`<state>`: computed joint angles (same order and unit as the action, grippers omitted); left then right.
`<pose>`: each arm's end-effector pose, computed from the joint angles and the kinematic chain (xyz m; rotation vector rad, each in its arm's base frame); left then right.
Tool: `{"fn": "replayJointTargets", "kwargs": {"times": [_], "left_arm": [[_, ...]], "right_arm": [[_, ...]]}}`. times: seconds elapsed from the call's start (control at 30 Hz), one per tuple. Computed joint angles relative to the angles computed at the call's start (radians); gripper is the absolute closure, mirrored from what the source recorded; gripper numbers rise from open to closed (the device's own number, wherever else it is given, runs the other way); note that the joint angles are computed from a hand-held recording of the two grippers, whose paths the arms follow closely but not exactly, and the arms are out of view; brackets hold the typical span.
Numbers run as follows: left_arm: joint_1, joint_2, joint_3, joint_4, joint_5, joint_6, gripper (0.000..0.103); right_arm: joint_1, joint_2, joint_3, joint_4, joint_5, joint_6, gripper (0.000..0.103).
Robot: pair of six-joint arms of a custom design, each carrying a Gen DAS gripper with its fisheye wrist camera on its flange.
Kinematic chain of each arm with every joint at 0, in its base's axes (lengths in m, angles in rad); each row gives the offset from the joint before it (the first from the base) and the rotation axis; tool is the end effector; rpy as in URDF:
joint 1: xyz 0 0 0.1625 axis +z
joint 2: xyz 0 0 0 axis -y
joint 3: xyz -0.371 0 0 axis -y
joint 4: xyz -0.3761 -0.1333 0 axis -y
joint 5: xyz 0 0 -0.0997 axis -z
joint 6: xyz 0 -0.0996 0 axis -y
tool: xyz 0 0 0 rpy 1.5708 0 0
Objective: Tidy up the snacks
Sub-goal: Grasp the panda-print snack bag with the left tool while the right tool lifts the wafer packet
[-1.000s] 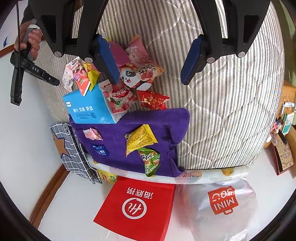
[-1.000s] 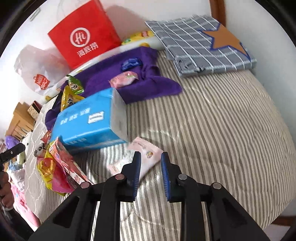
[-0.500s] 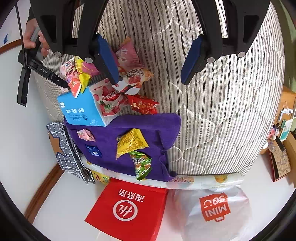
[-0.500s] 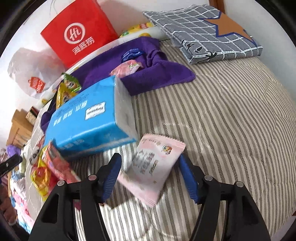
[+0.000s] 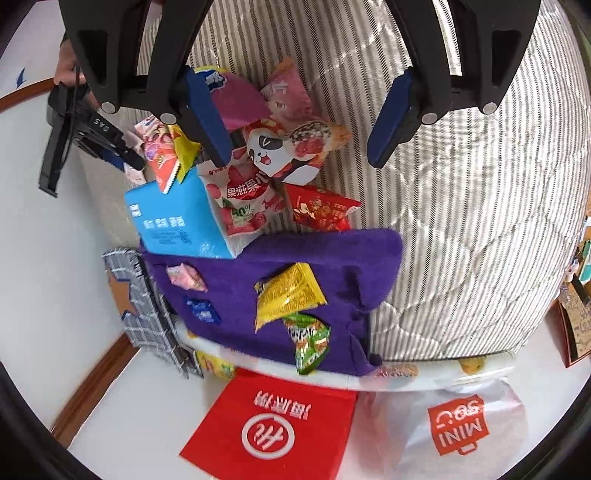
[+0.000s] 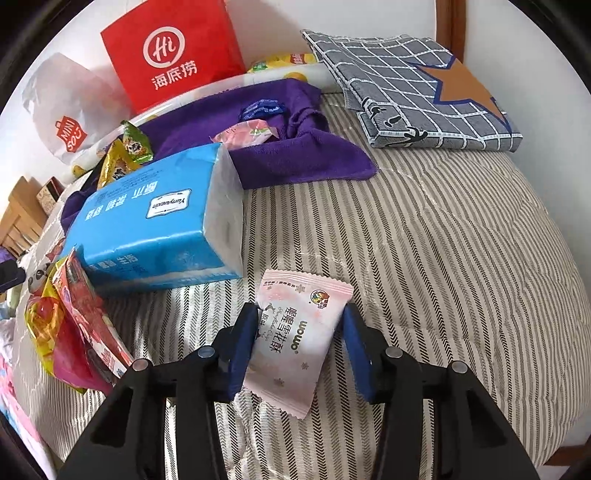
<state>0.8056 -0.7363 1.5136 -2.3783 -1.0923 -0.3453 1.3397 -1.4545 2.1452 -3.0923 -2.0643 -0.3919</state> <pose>-0.3178 -0.5895 0.0625 0.5581 2.6670 -0.3853 -0.0227 -0.4723 0.3059 -0.0705 -2.3308 0.7941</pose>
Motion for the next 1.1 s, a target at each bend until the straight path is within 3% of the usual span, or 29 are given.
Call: {"fn": "replayJointTargets", "kwargs": {"times": [0.23,0.33,0.43,0.5,0.6,1.1], "left_arm": [[0.014,0.058,-0.055,0.072,-0.007,-0.064,0.029],[0.027,0.071,-0.068,0.081,-0.042,-0.086,0.029],[0.030,0.079,-0.070,0.078,-0.050,-0.098,0.034],[0.032,0.076,-0.065,0.069,-0.063,-0.098,0.048],[0.031,0.071,-0.062,0.069,-0.061,-0.099,0.051],[0.005,-0.110,0.119,-0.032,0.029,-0.142,0.051]], "right_arm": [[-0.002,-0.003,0.010,-0.014,0.007,-0.016,0.056],[0.000,-0.009,0.015,-0.011,0.005,-0.019,0.056],[0.004,-0.017,0.023,-0.011,-0.004,-0.033,0.056],[0.006,-0.025,0.029,-0.009,-0.009,-0.038,0.056],[0.005,-0.039,0.038,-0.008,-0.013,-0.040,0.056],[0.048,-0.102,0.079,-0.029,0.005,-0.025,0.056]]}}
